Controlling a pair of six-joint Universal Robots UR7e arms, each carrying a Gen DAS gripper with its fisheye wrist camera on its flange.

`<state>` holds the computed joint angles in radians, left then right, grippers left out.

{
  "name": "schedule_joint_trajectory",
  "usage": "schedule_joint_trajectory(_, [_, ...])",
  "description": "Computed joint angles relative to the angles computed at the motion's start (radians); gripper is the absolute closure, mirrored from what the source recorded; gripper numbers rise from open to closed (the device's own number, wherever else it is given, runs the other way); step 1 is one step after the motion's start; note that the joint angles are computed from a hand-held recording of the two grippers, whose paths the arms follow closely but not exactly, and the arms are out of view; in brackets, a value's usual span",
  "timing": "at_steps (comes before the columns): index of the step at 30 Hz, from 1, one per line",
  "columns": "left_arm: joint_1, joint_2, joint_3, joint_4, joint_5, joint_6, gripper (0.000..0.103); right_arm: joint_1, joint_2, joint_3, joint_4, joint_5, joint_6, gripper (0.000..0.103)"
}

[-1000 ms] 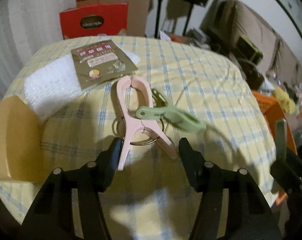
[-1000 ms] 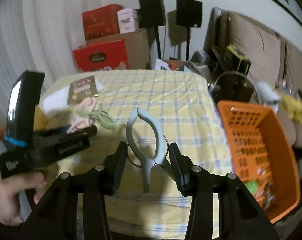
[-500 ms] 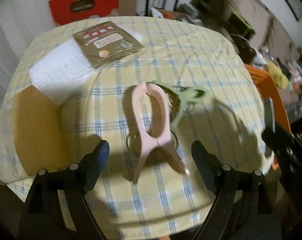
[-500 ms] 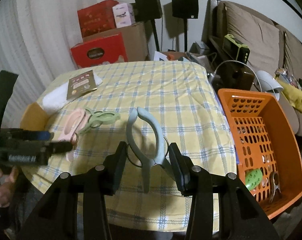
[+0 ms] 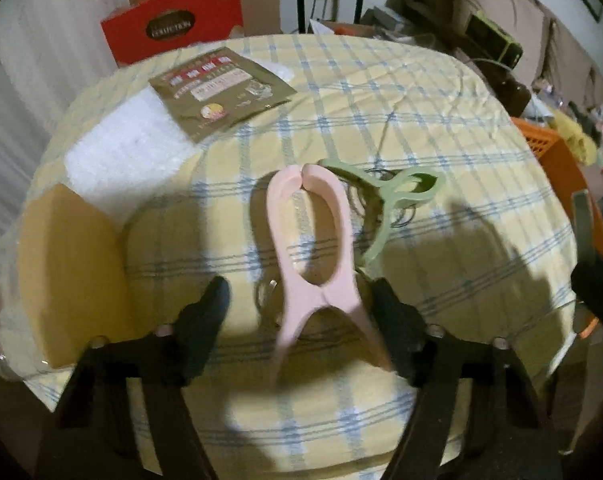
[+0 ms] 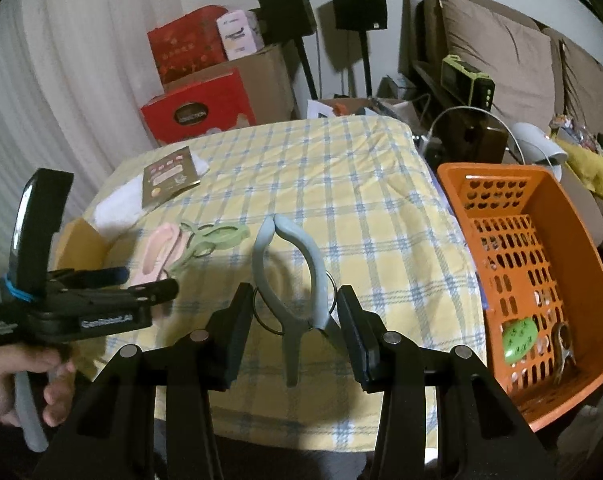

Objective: Organize objects
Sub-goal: 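Grasp the pink clothespin with the left gripper while the right gripper grasps the grey-blue clamp, then lift the pink clothespin and grey-blue clamp off the table with both grippers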

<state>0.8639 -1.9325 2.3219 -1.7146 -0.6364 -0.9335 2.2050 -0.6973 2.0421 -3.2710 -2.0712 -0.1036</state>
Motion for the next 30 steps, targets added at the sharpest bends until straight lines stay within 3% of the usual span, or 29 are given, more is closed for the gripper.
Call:
schedule_joint_trajectory(1, [-0.002, -0.008, -0.006, 0.029, 0.005, -0.028, 0.054, 0.004, 0.000, 0.000, 0.006, -0.005, 0.003, 0.059])
schedule_joint_trajectory(3, [0.009, -0.023, -0.020, 0.056, -0.012, -0.047, 0.054, 0.011, 0.005, -0.004, 0.021, -0.028, 0.016, 0.059])
schedule_joint_trajectory(13, [-0.011, -0.076, -0.022, 0.073, -0.063, -0.067, 0.054, -0.005, -0.019, 0.016, 0.071, 0.019, 0.037, 0.059])
schedule_joint_trajectory(17, [-0.092, -0.119, -0.043, 0.199, -0.051, -0.161, 0.054, 0.007, -0.032, 0.009, 0.090, -0.007, 0.014, 0.060])
schedule_joint_trajectory(22, [-0.230, -0.163, -0.089, 0.438, -0.030, -0.344, 0.054, 0.032, -0.070, 0.030, 0.077, 0.021, -0.010, 0.060])
schedule_joint_trajectory(30, [-0.475, -0.174, -0.207, 0.856, 0.010, -0.712, 0.054, 0.106, -0.152, 0.070, 0.050, 0.024, -0.036, 0.060])
